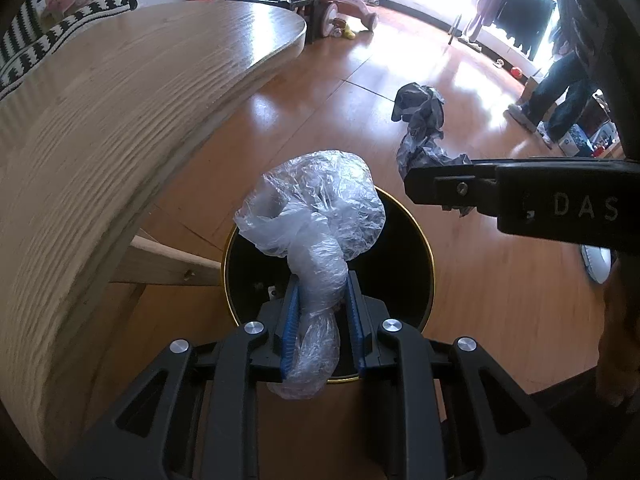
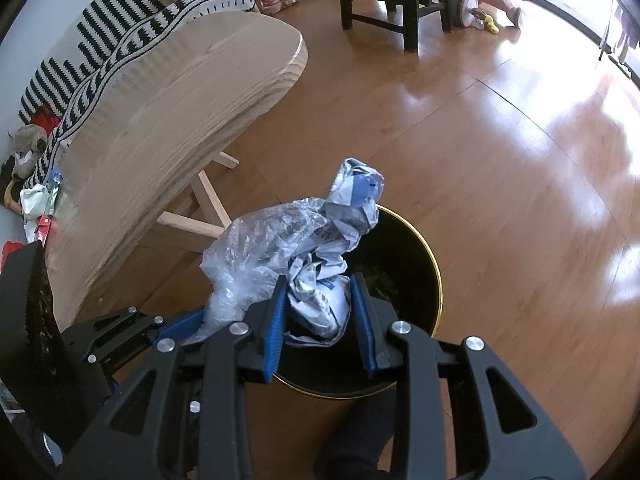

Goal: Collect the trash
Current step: 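Carry foil and plastic wrap to the black bin and open both tools, then grasp red cigarette box with right tool while left tool grasps white tissue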

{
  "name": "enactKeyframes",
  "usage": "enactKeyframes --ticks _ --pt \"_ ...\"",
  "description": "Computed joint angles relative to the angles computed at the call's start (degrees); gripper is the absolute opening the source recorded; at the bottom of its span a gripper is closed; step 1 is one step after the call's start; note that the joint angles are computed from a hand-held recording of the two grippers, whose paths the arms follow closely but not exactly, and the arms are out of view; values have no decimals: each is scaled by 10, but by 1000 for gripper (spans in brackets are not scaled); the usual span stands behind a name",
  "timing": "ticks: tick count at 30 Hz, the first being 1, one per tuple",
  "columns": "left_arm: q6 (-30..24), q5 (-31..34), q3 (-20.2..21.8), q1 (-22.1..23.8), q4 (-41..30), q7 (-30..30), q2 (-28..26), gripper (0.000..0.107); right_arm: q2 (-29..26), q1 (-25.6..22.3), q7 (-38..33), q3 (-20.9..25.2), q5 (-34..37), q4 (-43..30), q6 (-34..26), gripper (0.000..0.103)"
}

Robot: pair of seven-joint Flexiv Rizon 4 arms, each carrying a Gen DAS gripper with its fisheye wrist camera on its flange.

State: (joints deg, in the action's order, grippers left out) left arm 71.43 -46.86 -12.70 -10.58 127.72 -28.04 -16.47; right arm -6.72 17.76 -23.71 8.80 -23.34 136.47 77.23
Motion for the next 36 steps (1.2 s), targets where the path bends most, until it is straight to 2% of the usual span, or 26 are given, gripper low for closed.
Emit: enactKeyframes --ticks 4,5,6,7,8,9,10,14,20,24,27,31,34,36 --pt "2 -6 -1 -1 5 2 3 21 2 0 3 -1 -3 5 5 31" --pt "2 -6 0 -2 5 2 3 22 2 0 5 -1 -4 5 6 34" --pt "2 -4 1 -2 5 1 2 27 4 -1 8 -3 -6 9 10 37" --pt "0 -2 2 -2 3 -2 2 30 5 -1 11 -4 -9 10 10 45" --pt "0 -3 2 -2 3 -2 2 41 7 -1 22 -8 -22 13 13 52" --pt "4 -10 -1 -1 5 3 3 50 9 -1 32 -12 -34 15 16 55" --pt "8 -17 -4 -1 6 9 4 54 10 -1 43 -15 -48 17 21 58" --pt "14 -29 -6 -4 9 18 7 61 12 -6 58 -16 -66 19 25 58" --pt "15 -27 -1 -7 9 16 7 64 13 -10 63 -13 -71 17 22 59" --pt "11 -36 -1 -5 13 29 18 68 24 -13 100 -22 -114 22 25 63" --pt "0 -71 0 -5 16 63 44 76 43 -23 154 -28 -190 23 22 68" --pt "-10 -161 20 -14 23 141 90 83 59 -44 221 -21 -281 8 18 72" --pt "4 -205 51 -21 23 180 111 87 48 -42 230 -10 -306 -26 5 73" --pt "18 -209 69 -20 19 178 116 87 31 -32 226 -6 -308 -53 1 73"
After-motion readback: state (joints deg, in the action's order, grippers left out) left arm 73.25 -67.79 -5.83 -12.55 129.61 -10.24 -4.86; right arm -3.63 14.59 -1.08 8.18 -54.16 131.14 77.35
